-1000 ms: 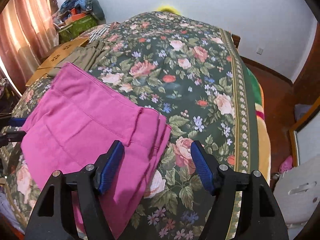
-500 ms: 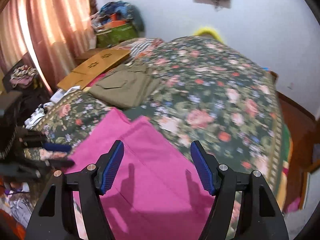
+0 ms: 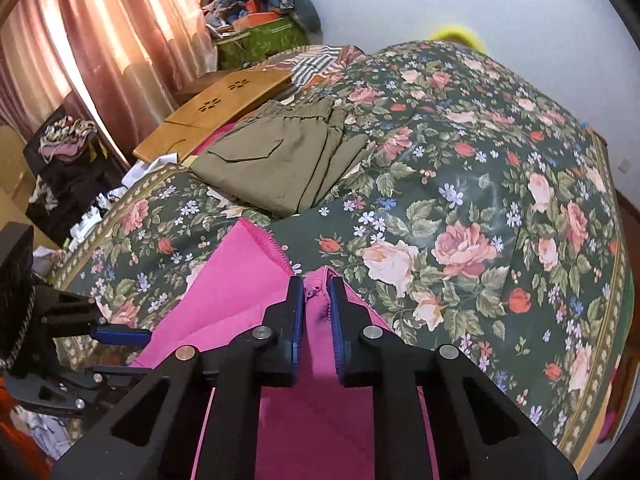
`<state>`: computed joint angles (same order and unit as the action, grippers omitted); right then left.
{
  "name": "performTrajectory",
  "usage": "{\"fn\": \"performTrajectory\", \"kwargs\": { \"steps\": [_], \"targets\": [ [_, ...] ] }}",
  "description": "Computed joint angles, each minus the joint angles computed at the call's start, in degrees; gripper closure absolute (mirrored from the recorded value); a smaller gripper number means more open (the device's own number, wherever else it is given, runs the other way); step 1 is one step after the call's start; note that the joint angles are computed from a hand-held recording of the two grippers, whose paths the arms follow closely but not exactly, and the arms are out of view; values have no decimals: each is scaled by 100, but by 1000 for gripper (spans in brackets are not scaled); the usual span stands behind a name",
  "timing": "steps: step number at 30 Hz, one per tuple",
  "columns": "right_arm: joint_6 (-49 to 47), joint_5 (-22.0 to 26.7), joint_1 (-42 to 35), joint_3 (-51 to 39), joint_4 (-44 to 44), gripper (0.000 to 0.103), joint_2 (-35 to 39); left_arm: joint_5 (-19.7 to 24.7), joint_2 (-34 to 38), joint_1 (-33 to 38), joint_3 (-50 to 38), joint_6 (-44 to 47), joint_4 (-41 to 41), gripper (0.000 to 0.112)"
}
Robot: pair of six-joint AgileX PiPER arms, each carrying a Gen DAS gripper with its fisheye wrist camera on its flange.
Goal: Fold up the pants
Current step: 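Move the left gripper to the leg end of the folded pink trousers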
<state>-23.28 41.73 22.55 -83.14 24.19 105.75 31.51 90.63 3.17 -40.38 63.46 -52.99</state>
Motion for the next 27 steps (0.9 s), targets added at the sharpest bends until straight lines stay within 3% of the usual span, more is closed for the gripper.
{"fn": "performTrajectory", "kwargs": {
  "steps": [6,10,13,15,21,27],
  "targets": [
    [162,-1,19,-126,-225,94,159,-205,-52,-81,152,126,-154,79],
    [401,52,80,-144,-470,92,118,-192,-183,-106,90,-468,352,78],
    [505,-1,-16,57,-416,77,-224,-333,-528,-224,37,-1241,1062,79],
    [494,-87,-163,314,-331,71,-609,-198,-725,-202,-96,-1416,1130,79],
    [504,-190,-700,1181,-312,65,-1711,-45,-898,-674,-682,-1925,1249,79],
    [677,-154,-1133,2279,-467,64,-2501,478,-43,-1234,-1359,-1868,714,79]
  ]
}}
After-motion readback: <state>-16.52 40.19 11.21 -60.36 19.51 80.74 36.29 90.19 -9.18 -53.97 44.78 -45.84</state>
